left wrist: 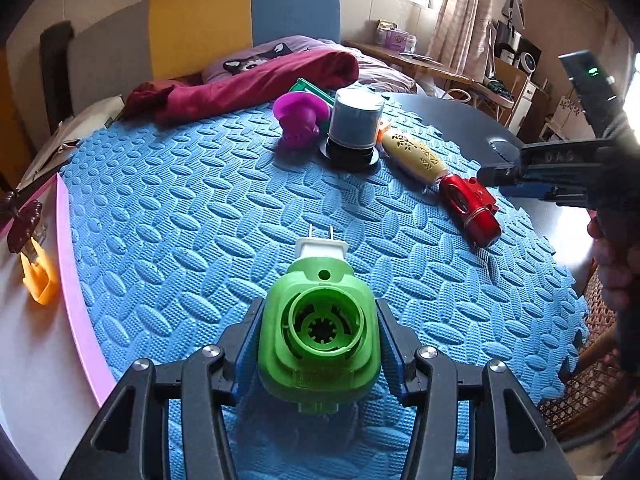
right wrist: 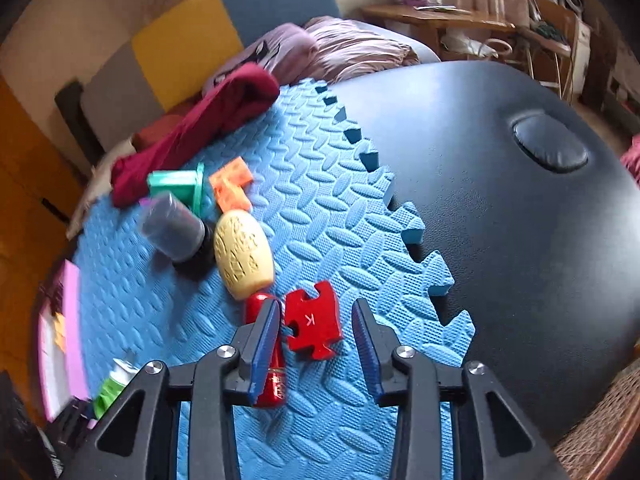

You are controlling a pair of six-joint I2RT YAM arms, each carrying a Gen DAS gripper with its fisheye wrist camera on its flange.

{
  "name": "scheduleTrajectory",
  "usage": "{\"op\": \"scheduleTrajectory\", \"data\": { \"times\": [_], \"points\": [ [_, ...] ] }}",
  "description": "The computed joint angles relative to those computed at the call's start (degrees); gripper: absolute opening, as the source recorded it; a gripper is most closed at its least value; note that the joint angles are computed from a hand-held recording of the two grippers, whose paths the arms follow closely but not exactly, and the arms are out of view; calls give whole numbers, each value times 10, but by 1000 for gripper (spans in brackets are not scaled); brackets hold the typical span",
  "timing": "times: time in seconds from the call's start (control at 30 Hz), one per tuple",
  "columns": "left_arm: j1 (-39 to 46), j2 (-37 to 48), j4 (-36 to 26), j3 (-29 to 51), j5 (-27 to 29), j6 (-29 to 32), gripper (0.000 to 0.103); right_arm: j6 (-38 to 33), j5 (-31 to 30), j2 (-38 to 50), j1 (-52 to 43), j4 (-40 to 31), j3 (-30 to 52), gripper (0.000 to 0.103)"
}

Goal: Organize rigid objects
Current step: 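Carry the green toy to the tray while the right tool grasps the red K piece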

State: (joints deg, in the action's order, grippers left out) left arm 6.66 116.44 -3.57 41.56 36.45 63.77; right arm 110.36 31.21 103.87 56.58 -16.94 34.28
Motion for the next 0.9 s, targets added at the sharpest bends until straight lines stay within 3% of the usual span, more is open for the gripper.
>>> {"op": "scheduleTrajectory", "data": {
  "times": [0.17, 0.37, 0.5, 0.7, 0.9],
  "points": [
    [6, 3, 2, 0, 12, 6, 53, -75, -55, 35, -39, 48, 9, 38],
    [10, 3, 25, -10, 22, 1, 53, -92, -49, 71, -42, -16, 62, 38],
    [12, 5, 37, -16, 28, -1, 53, -113, -52, 91, -44, -45, 92, 46],
    [13, 4, 42, -19, 30, -3, 52, -111, -45, 98, -38, -60, 101, 45],
    [19, 7, -32, 20, 33, -10, 52, -112, -42, 104, -40, -67, 106, 41]
  ]
}}
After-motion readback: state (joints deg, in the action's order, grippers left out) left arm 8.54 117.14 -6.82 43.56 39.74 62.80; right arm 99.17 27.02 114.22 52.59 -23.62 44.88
